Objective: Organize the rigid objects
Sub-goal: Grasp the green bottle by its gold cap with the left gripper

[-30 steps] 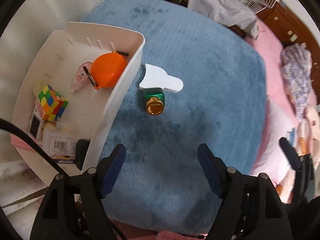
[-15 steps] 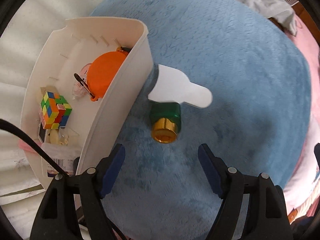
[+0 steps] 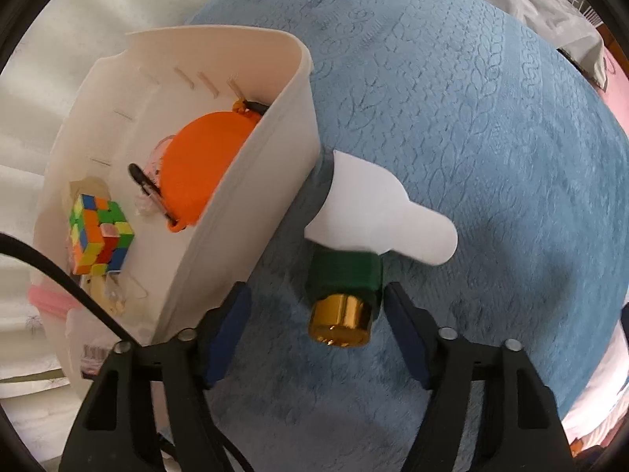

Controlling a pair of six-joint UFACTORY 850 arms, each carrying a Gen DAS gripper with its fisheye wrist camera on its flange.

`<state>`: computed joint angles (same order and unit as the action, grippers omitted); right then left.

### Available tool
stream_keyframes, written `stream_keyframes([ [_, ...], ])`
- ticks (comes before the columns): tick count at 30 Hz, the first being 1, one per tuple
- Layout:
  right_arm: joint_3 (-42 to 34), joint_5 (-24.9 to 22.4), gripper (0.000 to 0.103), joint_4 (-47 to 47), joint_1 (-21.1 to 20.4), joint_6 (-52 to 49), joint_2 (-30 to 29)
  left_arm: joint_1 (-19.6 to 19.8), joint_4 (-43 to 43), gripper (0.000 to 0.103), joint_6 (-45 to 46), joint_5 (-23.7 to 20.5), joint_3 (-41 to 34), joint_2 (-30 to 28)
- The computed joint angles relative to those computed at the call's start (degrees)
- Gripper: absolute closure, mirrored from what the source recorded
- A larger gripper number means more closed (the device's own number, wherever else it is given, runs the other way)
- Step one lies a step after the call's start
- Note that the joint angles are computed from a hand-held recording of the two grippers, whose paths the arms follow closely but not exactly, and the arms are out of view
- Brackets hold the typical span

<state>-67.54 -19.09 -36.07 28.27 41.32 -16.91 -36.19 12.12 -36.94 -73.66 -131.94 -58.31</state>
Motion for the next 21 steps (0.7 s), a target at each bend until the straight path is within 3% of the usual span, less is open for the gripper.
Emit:
stream_keyframes([
  [4,-1.2,0.5,0.021,3.2,-0.6,-2.7,-1.6,-0.3,1.6,0.044,0.4,1.7,-0.1,-0.1],
  [6,-1.7,1.1,0.021,5.5,-0.9,-4.4,-2.4,-0.3,0.5,0.058,1.9,2.6,-0.2,-0.2],
  [14,-4.1,3.2,0.021,20.1,-2.5,-15.1,-5.3,0.8,-3.8,0.059,4.0,2.2,0.1,0.4],
  [19,-5.2,5.1,0.020,35.7,-3.8,-26.3,-6.9,2.3,-10.4,0.060,5.4,5.6,11.4,7.4],
  [21,-5.6,5.3,0.020,42.0,-4.3,-30.1,-7.4,2.6,-11.1,0.060,6.4,4.6,14.2,9.4],
])
